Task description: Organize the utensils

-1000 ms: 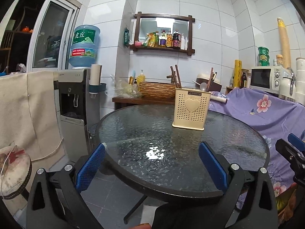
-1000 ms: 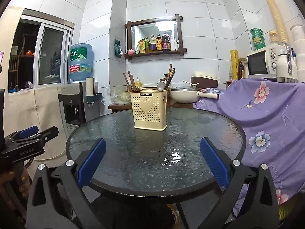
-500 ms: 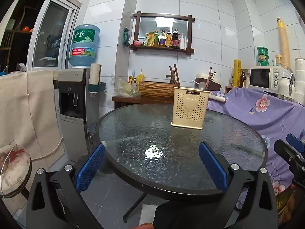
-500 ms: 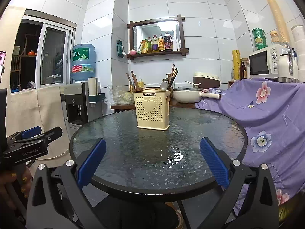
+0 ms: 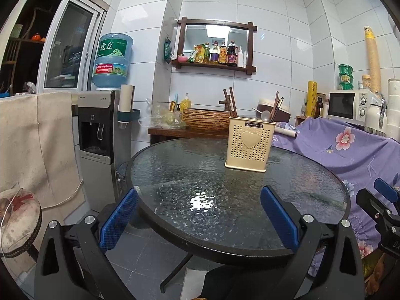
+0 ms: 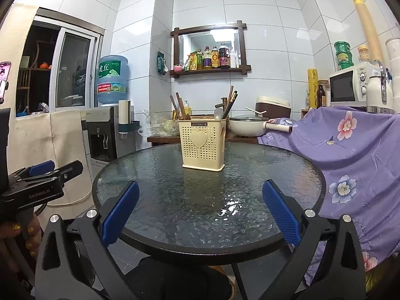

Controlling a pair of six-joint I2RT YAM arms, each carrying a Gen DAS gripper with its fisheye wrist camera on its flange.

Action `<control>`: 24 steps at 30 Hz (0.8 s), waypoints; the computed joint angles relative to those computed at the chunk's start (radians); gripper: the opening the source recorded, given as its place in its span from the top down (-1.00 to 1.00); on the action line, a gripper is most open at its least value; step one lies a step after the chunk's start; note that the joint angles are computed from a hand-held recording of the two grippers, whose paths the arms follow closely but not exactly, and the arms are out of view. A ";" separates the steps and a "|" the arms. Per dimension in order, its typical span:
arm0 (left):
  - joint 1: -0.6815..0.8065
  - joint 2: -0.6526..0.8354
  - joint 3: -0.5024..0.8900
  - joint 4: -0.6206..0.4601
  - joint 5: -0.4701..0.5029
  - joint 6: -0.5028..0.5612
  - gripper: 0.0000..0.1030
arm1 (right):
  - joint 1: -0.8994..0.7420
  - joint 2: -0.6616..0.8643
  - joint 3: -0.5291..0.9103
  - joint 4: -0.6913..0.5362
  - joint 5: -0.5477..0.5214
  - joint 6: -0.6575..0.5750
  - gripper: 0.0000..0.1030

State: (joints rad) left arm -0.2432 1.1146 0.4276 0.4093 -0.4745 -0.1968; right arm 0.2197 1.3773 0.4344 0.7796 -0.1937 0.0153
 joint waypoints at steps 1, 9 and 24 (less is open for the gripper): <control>-0.001 0.000 0.000 -0.003 0.000 -0.002 -0.87 | 0.003 0.000 -0.001 0.001 0.002 0.000 -0.89; 0.004 -0.001 0.014 -0.037 0.027 -0.016 -0.87 | 0.007 -0.006 -0.002 -0.005 0.002 -0.005 -0.89; -0.010 0.026 0.043 -0.067 0.012 -0.004 -0.87 | 0.002 -0.014 0.003 -0.029 -0.013 0.004 -0.89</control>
